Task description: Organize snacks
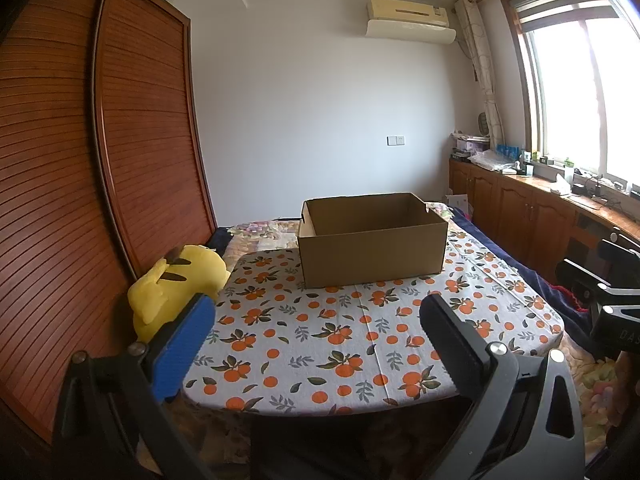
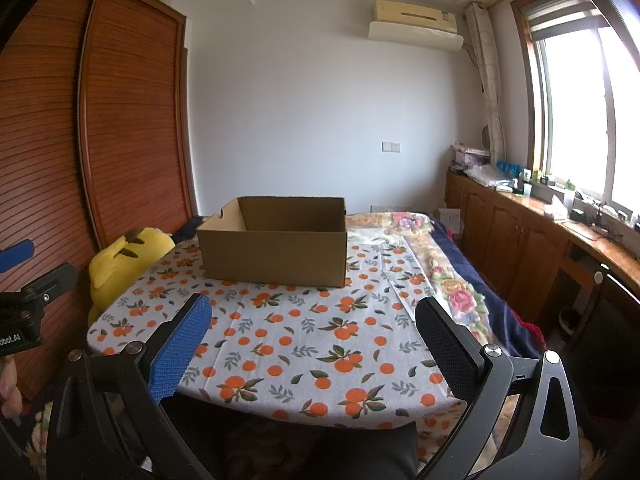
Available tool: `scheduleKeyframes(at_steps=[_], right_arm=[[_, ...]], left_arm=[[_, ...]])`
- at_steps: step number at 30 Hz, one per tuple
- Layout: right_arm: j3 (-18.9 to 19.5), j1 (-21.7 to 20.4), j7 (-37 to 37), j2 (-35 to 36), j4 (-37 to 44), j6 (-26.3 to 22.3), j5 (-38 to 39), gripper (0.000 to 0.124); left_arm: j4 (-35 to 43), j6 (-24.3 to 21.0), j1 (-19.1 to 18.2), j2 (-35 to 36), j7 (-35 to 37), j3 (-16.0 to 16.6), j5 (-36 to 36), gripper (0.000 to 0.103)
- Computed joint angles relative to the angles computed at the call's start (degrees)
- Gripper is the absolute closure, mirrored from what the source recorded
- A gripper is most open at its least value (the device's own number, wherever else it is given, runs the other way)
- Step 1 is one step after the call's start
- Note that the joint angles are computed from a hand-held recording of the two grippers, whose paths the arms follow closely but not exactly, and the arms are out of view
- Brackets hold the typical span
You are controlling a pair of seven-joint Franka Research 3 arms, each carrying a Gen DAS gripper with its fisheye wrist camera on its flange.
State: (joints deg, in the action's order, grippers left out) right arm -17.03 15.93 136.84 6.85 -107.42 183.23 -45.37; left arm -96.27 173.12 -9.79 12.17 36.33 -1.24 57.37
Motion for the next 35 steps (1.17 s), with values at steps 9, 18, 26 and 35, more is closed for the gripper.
scheduleKeyframes(at_steps=[9,18,26,35], right_arm=[[0.12,-0.10,0.30,0.00,0.04,-0.09,-0.37,0.021],[0.00,-0.02,0.08,0.02,0.03,0.04,-0.12,0.021],[-0.08,0.08,-0.02,-0.04,-0.04,-0.04,0.13,0.021],[-0.27,0.28,1.59,0.13,0.37,-0.07,-1.44,0.021]], left_arm=[[-0.01,0.01,-0.01,0.00,0.15,0.03,-0.12,0.000],[0.29,-0.06,-0.08,0.11,-0.30,0.16,0.38,0.000],[0.26,-0.17,-0.07,0.10,-0.26,0.14,0.30,0.000],[0.36,-0.43,-0.02,0.02,-0.04,0.03,0.12,0.000]])
